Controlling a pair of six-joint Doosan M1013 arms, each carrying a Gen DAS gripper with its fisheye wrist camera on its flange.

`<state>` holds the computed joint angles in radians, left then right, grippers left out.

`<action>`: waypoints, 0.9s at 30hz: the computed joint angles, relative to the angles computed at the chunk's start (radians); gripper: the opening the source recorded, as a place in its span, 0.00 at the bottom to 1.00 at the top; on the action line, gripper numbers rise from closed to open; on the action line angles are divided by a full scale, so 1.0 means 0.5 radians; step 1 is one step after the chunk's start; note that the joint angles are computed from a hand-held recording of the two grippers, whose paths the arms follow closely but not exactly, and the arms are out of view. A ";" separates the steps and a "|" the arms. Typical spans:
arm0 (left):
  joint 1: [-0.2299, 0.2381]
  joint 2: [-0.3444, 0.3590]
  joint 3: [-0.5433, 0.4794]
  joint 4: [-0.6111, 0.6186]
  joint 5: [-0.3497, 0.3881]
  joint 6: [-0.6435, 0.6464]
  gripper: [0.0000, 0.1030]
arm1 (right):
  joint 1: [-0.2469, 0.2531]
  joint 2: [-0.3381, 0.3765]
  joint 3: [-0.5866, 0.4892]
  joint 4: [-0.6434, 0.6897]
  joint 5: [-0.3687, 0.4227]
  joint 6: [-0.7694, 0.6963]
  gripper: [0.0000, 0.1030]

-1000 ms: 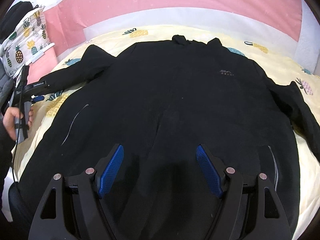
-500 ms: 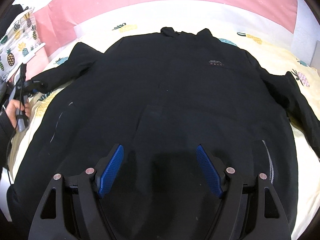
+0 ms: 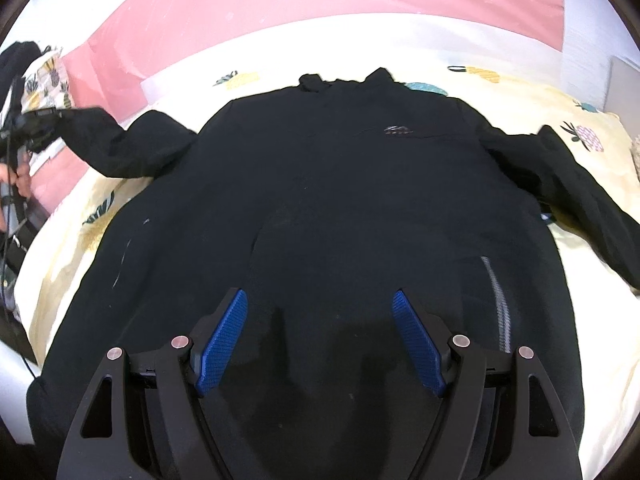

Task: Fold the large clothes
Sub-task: 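Lift the sleeve with the left tool, fold it across the coat body, release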

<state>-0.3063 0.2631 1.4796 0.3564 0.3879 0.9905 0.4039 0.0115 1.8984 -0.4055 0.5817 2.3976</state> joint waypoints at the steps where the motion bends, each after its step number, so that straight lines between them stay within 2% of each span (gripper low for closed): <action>1: -0.027 -0.012 -0.011 -0.045 -0.025 0.067 0.14 | -0.003 -0.013 0.011 -0.012 -0.003 0.024 0.73; 4: -0.098 -0.023 -0.052 -0.271 -0.087 0.337 0.14 | -0.020 -0.049 0.043 -0.037 -0.013 0.082 0.73; 8: -0.220 0.002 -0.104 -0.709 -0.127 0.866 0.14 | -0.034 -0.086 0.076 -0.088 -0.004 0.163 0.73; 12: -0.335 0.082 -0.163 -1.152 -0.062 1.365 0.14 | -0.059 -0.121 0.107 -0.131 0.024 0.225 0.73; 14: -0.385 0.131 -0.187 -1.309 0.000 1.533 0.14 | -0.080 -0.136 0.120 -0.149 0.045 0.259 0.73; 18: -0.473 0.243 -0.235 -1.434 0.153 1.655 0.14 | -0.126 -0.166 0.149 -0.176 0.088 0.312 0.73; 21: -0.529 0.331 -0.274 -1.341 0.253 1.560 0.16 | -0.163 -0.177 0.168 -0.173 0.107 0.331 0.73; 22: -0.542 0.349 -0.278 -1.322 0.271 1.538 0.19 | -0.173 -0.179 0.173 -0.169 0.109 0.332 0.73; 24: -0.557 0.384 -0.274 -1.343 0.318 1.546 0.33 | -0.196 -0.181 0.183 -0.149 0.112 0.334 0.73; 26: -0.545 0.409 -0.279 -1.526 0.405 1.693 0.68 | -0.215 -0.186 0.194 -0.127 0.106 0.334 0.73; 27: -0.538 0.412 -0.273 -1.652 0.432 1.800 0.72 | -0.224 -0.187 0.197 -0.120 0.104 0.333 0.73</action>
<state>-0.5753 0.4690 1.3430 -0.4694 0.6039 1.8906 0.2920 -0.0818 1.9969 -0.4654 0.6337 2.5641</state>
